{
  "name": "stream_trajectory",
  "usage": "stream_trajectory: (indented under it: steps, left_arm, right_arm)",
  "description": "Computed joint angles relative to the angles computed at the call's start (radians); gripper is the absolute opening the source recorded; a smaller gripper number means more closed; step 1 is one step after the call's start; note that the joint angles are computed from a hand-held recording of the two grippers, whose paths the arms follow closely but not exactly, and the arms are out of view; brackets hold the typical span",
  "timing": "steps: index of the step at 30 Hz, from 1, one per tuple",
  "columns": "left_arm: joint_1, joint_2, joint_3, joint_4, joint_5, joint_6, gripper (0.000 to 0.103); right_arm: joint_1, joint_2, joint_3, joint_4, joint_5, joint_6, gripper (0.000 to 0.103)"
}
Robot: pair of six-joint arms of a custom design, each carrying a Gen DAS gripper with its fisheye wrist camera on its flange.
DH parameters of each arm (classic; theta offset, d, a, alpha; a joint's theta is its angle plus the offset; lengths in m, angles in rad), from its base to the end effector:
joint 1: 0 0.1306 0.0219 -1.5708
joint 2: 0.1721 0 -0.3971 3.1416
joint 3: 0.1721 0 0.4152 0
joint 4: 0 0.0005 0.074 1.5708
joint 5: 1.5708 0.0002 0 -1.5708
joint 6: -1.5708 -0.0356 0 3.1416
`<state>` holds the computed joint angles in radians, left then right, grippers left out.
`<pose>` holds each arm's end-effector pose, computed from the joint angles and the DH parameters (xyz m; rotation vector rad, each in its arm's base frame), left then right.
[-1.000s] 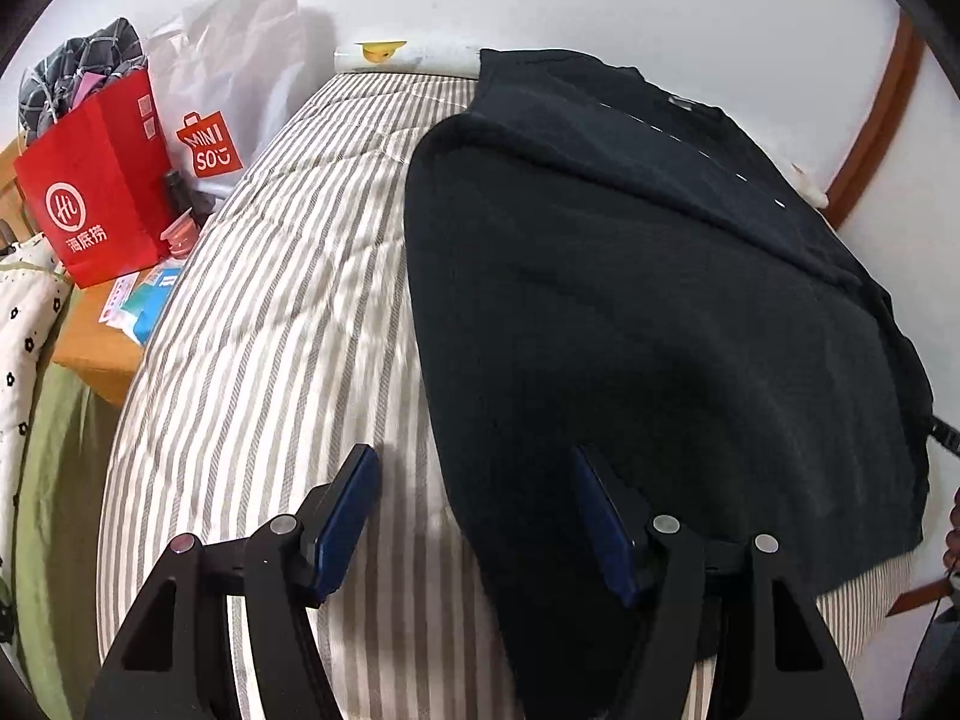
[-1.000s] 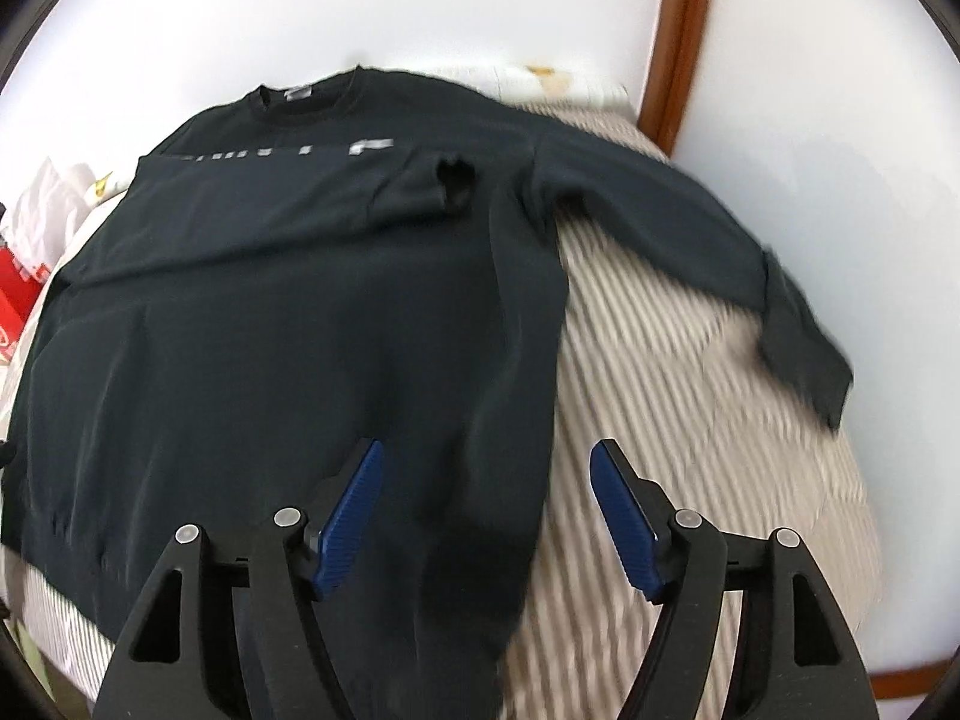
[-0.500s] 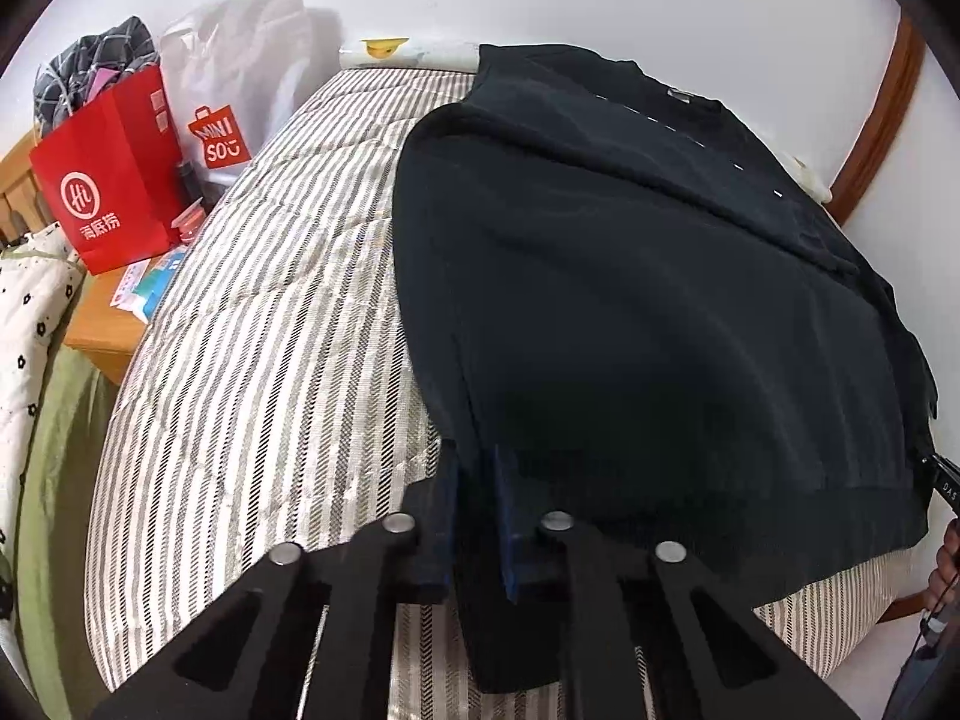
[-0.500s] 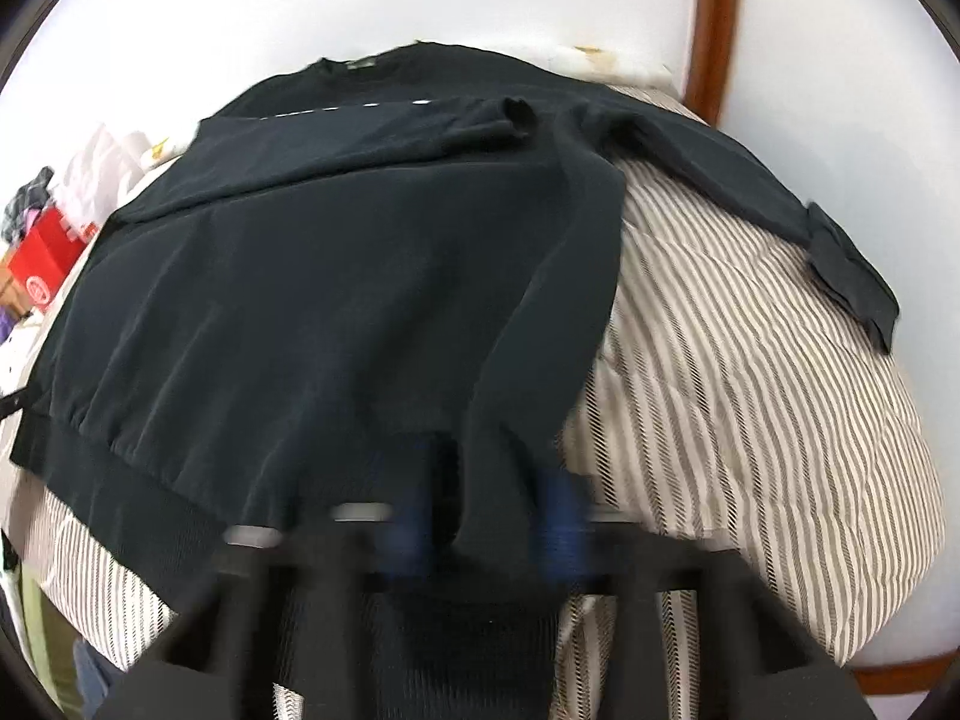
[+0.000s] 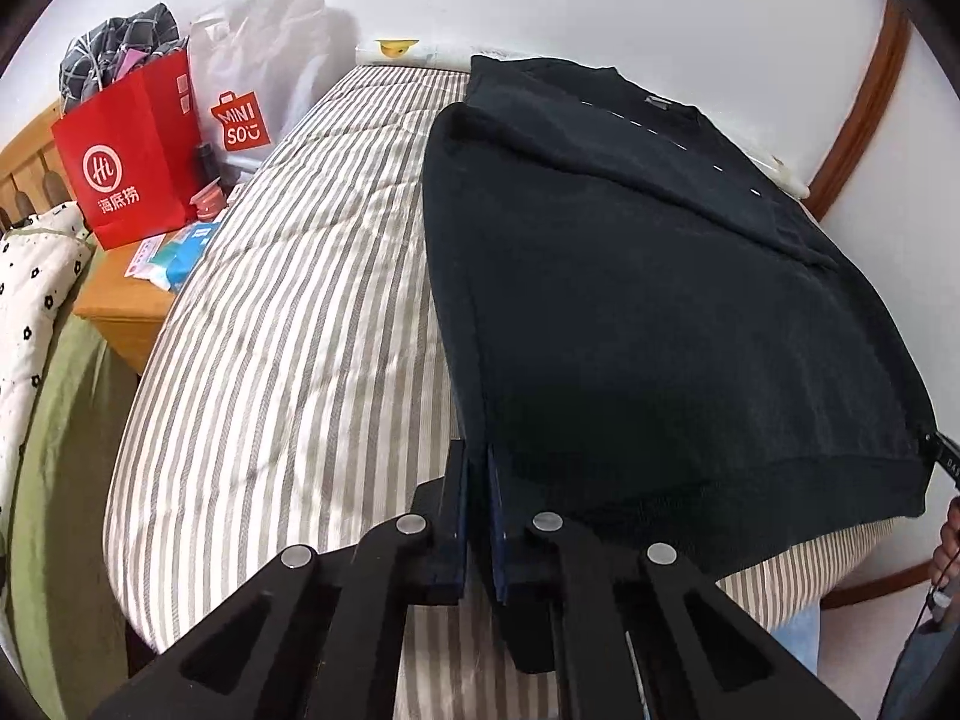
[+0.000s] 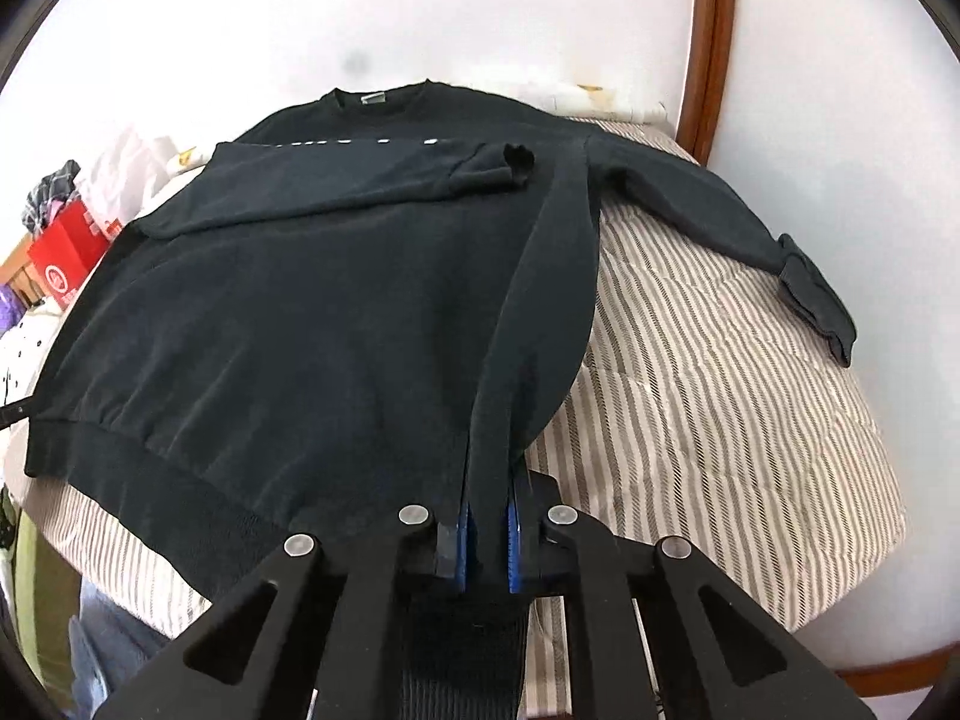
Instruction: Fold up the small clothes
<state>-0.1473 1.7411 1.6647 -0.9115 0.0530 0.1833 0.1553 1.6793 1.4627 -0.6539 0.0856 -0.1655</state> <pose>0.6222 -0.0947 0.3814 -0.0258 2.5683 -0.1940 0.6010 0.0905 0.3391 0.0506 2.4368 0.0391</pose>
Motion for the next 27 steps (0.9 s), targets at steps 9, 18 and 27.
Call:
stream_trajectory:
  steps: [9,18,27]
  left_arm:
    - [0.002,-0.042,-0.073,0.016,0.023,-0.001,0.012]
    - [-0.007,-0.047,-0.083,0.039,-0.01,0.005,0.031]
    - [-0.002,-0.015,-0.039,0.036,-0.011,-0.002,0.036]
  right_arm:
    - [-0.014,0.012,0.006,-0.036,-0.01,-0.014,0.015]
    - [-0.006,0.047,0.002,-0.027,-0.019,-0.034,0.046]
    - [-0.013,0.006,-0.049,0.0,-0.016,-0.045,0.013]
